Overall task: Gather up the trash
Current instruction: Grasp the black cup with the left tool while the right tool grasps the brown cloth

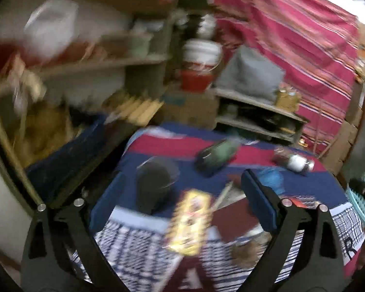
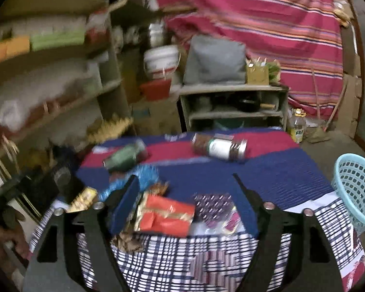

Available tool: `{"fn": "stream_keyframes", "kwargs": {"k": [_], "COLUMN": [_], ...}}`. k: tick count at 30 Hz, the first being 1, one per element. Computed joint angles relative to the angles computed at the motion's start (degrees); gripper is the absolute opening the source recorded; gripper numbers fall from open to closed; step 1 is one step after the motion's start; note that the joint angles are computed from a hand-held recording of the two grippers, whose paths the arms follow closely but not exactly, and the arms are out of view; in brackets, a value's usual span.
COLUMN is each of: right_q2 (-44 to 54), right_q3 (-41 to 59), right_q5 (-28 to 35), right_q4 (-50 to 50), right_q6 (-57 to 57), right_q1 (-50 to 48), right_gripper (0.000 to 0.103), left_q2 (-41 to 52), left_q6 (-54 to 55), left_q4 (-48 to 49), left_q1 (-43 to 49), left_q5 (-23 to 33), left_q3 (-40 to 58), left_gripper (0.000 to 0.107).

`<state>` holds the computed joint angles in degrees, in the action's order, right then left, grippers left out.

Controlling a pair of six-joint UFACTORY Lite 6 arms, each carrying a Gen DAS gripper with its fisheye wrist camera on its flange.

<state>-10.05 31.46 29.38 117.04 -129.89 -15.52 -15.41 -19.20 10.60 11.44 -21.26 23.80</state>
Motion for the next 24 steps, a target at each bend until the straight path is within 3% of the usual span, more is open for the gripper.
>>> {"fn": "stream_keyframes", "kwargs": {"k": [3, 5, 9, 16, 18, 20, 24], "right_q2": [6.47, 8.02, 9.97, 19.72, 23.57, 23.08, 11.00], "right_q3": [1.67, 2.35, 1.91, 8.28, 10.97, 10.38, 4.21], "right_q5": [-4.23, -1.66, -1.41, -7.56, -9.82, -9.60, -2.42], "right_q4": [4.74, -2.68, -6.89, -1.61, -0.65, 0.90, -4.45], "right_q6": [-7.03, -1.97, 4.21, 3.12, 2.50, 0.07, 3.30], "right_q1": [5.07, 6.00, 11.82, 21.12, 23.22, 23.37, 17.42], "right_gripper": [0.080, 0.080, 0.079, 0.055, 0.037, 0.034, 0.033], "left_q2": [6.00, 9.98, 11.80, 17.35, 18.87, 19.74, 21.25], "left_q6": [1.63, -1.65, -10.28, 0.05, 4.05, 7.56, 11.46], "left_q4": [3.35, 8.85, 16.28, 6.58, 1.89, -1.84, -5.37], "left_q1": [5.73, 8.37, 9.78, 7.38, 5.68, 4.32, 2.66], "left_q5": [-3.03, -3.85, -4.09, -4.35, -4.21, -4.50, -5.59], "left_q3": [1.29, 3.20, 4.64, 5.56, 6.43, 6.93, 7.92], "left_gripper": [0.093, 0.093, 0.093, 0.093, 0.093, 0.093, 0.093]}}
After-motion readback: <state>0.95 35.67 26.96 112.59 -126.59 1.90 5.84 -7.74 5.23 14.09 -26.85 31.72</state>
